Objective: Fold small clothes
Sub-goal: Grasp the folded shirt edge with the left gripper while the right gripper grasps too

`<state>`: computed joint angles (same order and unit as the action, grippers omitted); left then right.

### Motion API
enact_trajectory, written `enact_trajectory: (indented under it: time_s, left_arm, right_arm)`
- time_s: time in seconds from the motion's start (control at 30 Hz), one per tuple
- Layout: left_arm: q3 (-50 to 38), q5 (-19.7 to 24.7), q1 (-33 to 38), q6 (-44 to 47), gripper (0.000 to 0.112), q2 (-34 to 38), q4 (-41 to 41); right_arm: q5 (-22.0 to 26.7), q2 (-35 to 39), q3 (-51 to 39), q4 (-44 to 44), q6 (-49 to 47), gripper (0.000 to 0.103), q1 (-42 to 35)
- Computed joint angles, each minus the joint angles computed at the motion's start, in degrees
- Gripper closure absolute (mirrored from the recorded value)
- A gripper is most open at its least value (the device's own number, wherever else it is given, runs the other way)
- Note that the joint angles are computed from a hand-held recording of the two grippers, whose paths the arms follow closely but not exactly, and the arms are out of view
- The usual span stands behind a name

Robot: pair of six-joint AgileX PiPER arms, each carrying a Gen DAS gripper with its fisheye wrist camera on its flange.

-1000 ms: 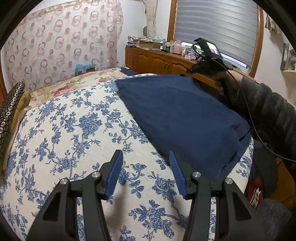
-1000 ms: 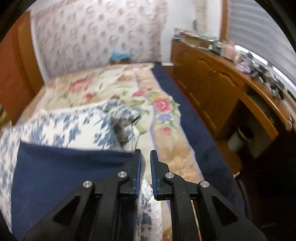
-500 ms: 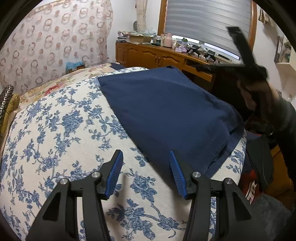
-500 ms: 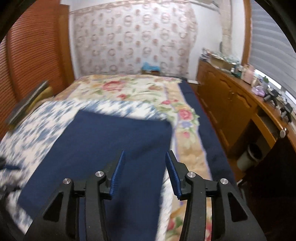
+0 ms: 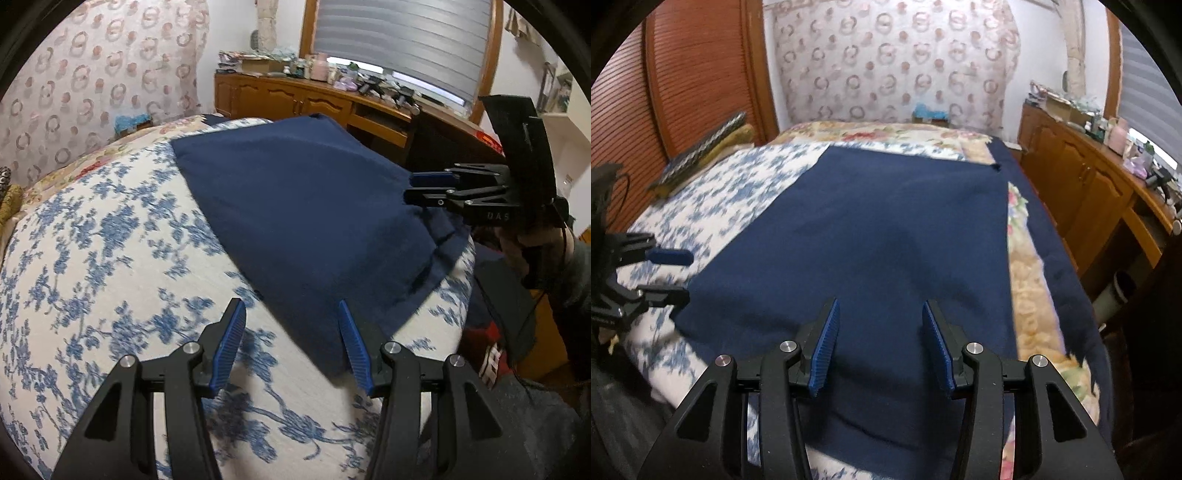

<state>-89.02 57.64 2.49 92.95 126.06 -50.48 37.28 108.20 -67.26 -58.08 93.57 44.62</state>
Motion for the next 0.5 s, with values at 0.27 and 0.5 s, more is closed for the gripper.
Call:
enact_trajectory:
  time_s: [0.27, 0.5]
  left_arm:
    - [-0.3, 2.6, -0.8, -1.7, 0.077, 0.5, 2.8]
    - [-4.4, 7.9, -0.8, -5.5, 0.110, 0.8, 3.4]
  right_arm:
    - [-1.7, -0.5, 1.5, 1.1, 0.2, 0.043, 1.7]
    - [-4.5, 0.9, 0.8, 3.0, -3.0, 0.032, 3.2]
